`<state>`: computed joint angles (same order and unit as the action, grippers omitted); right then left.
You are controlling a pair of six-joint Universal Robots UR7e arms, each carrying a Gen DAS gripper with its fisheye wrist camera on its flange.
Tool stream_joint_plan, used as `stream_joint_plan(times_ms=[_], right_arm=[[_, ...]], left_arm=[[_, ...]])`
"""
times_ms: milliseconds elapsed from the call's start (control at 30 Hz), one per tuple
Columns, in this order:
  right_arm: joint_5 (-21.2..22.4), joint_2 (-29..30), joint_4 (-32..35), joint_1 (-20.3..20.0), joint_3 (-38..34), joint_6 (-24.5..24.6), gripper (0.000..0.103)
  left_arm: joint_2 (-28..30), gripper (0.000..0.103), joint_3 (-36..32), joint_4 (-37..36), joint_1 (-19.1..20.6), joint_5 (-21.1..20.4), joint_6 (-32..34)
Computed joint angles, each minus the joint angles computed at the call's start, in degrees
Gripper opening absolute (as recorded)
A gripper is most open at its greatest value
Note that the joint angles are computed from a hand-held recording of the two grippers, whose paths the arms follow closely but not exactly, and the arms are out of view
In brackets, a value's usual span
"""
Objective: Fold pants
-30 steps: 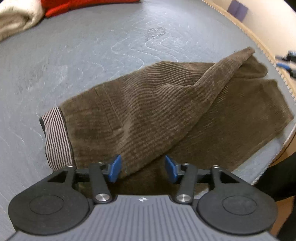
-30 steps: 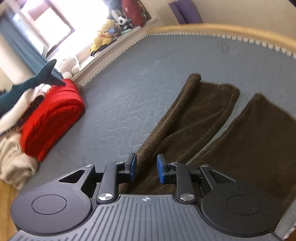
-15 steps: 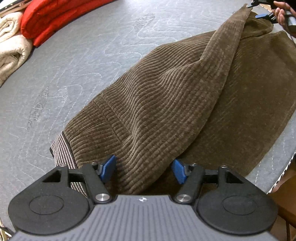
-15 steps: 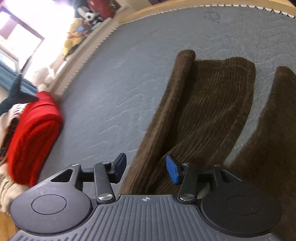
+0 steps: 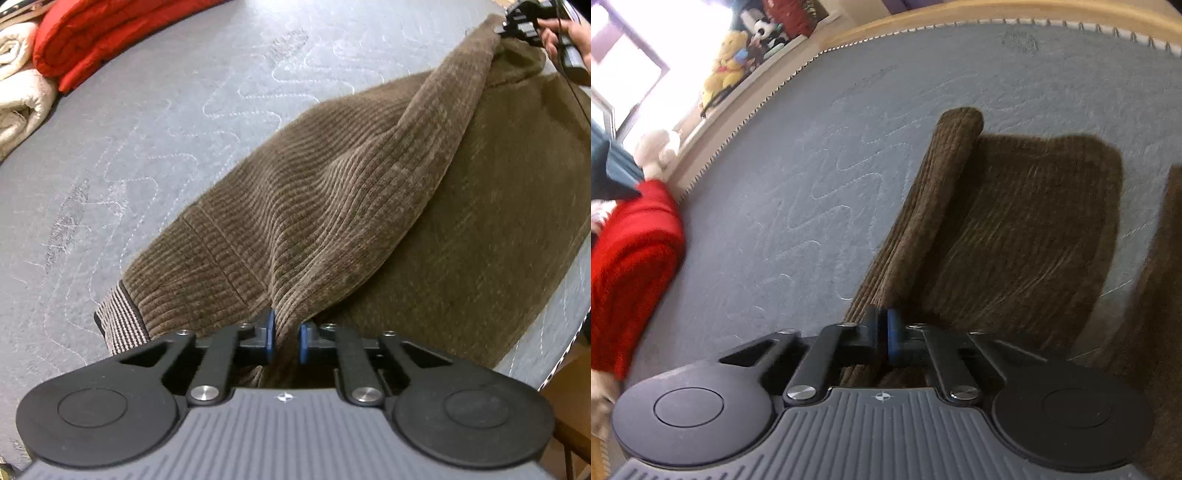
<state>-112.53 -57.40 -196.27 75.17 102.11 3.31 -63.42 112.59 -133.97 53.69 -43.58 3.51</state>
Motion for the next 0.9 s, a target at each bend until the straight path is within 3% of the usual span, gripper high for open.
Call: stream_joint_plan(times_ms=[167,333,500,567,633,733,767,833,900], right_arm=[[-1.0,-2.9,-5.0,2.2,3.5,-1.5,0.002],[-4.8,-9.7,-7.5,5.7,9.9,-3.7,0.002],[-10.2,-19.2,-11.6,9.1,22.2,-4.6,0.002],[-12.1,-22.9,-12.7,9.3,28.1,-2.7,0.002],[-13.5,-26.2,-12.1,8.3,33.8,0.0,0.002],[-15.2,-30.1,-4.2,4.4,38.8,5.4,0.002],[-14.5,-31.6,-0.1,2.2,39.8,7.7,0.002],[-12.1,-34.0,6.2,-1.5,40.7,10.1,0.007],[-10.1,-35.2,4.5,-3.5,41.4,9.9,0.007]], left_arm=[[-2.2,0.009,1.5,-2.9,-0.6,-0.3,0.1],[-6.5,0.008,4.6,-7.0,-1.4,-1.7,0.7],[-12.3,0.008,9.4,-8.0,-2.6,-2.8,2.3],[-14.1,0.008,10.8,-6.4,-2.8,-2.7,2.7],[-15.0,0.008,11.6,-3.9,-2.8,-2.8,3.3],[-14.4,0.012,12.1,1.2,-2.9,-2.2,4.5],[-13.7,0.019,11.9,3.2,-3.1,-1.5,4.2],[-12.8,0.023,11.4,4.5,-3.6,-1.3,3.2],[-12.8,0.029,10.7,2.6,-3.8,-2.5,1.5]])
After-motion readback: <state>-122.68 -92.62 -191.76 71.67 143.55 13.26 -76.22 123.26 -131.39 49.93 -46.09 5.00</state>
